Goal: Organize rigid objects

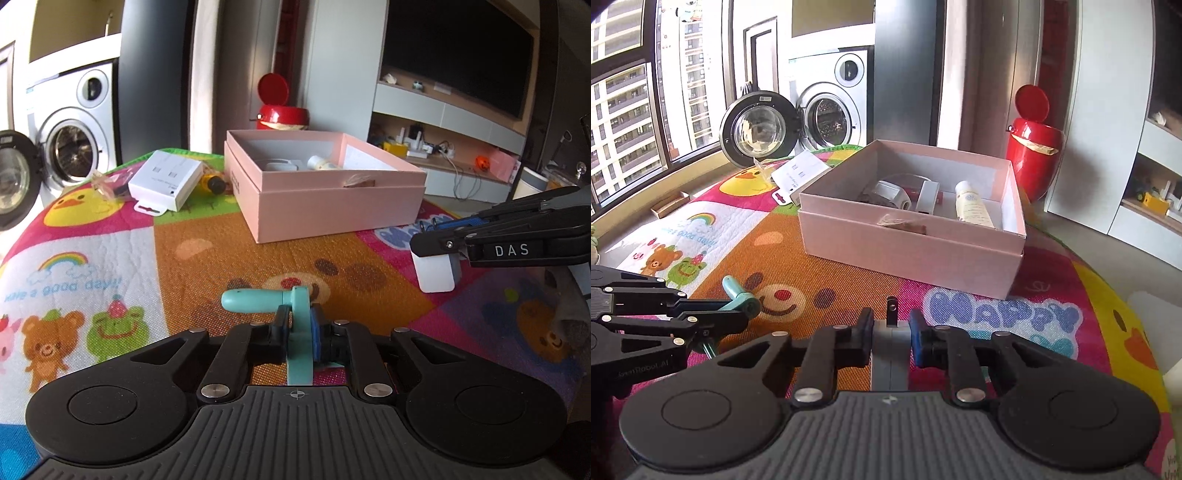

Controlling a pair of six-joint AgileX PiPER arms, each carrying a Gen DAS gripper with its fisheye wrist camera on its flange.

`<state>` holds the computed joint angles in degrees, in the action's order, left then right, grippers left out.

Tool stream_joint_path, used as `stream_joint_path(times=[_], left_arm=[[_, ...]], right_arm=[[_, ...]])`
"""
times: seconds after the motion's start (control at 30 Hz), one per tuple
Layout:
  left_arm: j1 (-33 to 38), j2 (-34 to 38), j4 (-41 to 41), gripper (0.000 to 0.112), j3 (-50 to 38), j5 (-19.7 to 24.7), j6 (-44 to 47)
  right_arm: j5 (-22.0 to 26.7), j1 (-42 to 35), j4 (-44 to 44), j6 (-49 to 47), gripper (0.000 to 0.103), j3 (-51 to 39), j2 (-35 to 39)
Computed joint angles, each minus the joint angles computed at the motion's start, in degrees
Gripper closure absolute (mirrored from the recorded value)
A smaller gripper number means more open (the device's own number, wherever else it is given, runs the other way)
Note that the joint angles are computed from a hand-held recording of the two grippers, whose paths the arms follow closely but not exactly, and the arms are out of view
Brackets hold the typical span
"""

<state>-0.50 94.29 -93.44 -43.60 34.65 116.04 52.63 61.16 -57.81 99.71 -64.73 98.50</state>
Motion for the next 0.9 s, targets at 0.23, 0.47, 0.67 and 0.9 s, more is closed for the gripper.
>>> stream_joint_path(times=[0.23,0.47,0.67,0.9], left_arm=[[3.2,-7.8,4.6,0.098,0.9,8.6,-1.6],[2.8,-9.6,4.7,0.098,-9.4,13.8,-6.0],[-3.7,0.5,9.6,0.098,-30.8,10.4,-21.8],[-8.4,14.3,15.9,0.097,-49.4,10.3,-39.9]], right_arm=[[5.0,4.7,0.1,-0.8,0.083,1.4,-5.3],[9.1,4.0,-5.0,-5.9,0.083,-2.7,-11.0],[5.8,-6.5,-7.0,-12.8,0.083,-10.7,-11.1],[-4.1,-18.1,-2.4,-16.4,0.083,-15.3,-6.3]])
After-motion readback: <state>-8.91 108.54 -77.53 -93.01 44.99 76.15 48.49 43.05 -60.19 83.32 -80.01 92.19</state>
